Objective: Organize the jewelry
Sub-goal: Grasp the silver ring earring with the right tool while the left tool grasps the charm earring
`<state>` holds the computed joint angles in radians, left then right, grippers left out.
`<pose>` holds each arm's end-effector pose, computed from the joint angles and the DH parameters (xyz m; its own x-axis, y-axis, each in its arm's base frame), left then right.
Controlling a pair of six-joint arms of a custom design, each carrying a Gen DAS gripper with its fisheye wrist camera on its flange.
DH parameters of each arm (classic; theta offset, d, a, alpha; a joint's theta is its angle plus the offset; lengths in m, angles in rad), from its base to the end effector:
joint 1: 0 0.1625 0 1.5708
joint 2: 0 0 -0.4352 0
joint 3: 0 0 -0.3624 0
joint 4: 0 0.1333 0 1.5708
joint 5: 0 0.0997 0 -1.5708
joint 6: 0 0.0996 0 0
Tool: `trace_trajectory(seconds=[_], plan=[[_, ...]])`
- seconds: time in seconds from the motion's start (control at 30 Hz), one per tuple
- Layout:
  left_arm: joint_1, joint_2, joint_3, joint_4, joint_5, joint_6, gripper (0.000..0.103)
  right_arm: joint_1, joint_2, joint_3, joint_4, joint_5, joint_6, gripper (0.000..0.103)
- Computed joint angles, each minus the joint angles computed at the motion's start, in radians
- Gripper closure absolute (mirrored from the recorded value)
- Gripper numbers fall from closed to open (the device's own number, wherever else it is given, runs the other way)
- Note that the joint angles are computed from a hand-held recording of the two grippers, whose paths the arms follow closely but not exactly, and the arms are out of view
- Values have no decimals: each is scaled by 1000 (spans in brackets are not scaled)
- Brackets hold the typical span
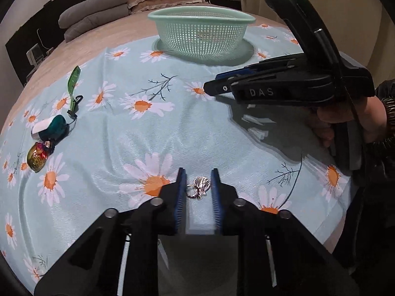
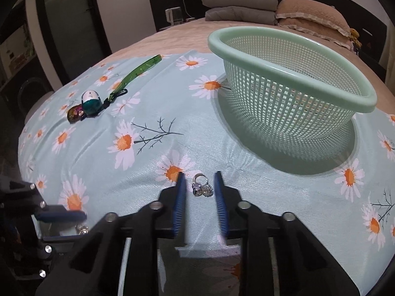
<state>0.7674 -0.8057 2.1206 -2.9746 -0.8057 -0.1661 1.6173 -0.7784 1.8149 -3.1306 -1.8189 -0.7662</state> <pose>-0.2186 -0.4919 0.0631 -0.6561 0.3556 -0.6657 0.6169 0.7608 -0.2016 0.1380 -0.6233 0.1224 -0.6739 -0.5441 0.4998 -0.7044 0.6772 -0.2126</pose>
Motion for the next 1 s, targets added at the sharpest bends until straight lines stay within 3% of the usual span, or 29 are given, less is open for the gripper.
trace_trajectory(seconds=[0.23,0.67,0.83,0.93,1.0], plan=[[7,-24,-5,66,-51,-68,103,1,-13,12,6,-13,9,89],[-13,-85,-45,260,24,-62,103,-1,-140,76,0,-3,87,89],[-25,-114,-38,308,-13,-59,103,-7,-201,97,9,17,81,89],[-35,-110,-23,313,-38,-62,90,-10,-221,111,14,24,73,89],[-38,-102,-15,307,-43,-69,71,-9,-228,122,1,28,69,89]])
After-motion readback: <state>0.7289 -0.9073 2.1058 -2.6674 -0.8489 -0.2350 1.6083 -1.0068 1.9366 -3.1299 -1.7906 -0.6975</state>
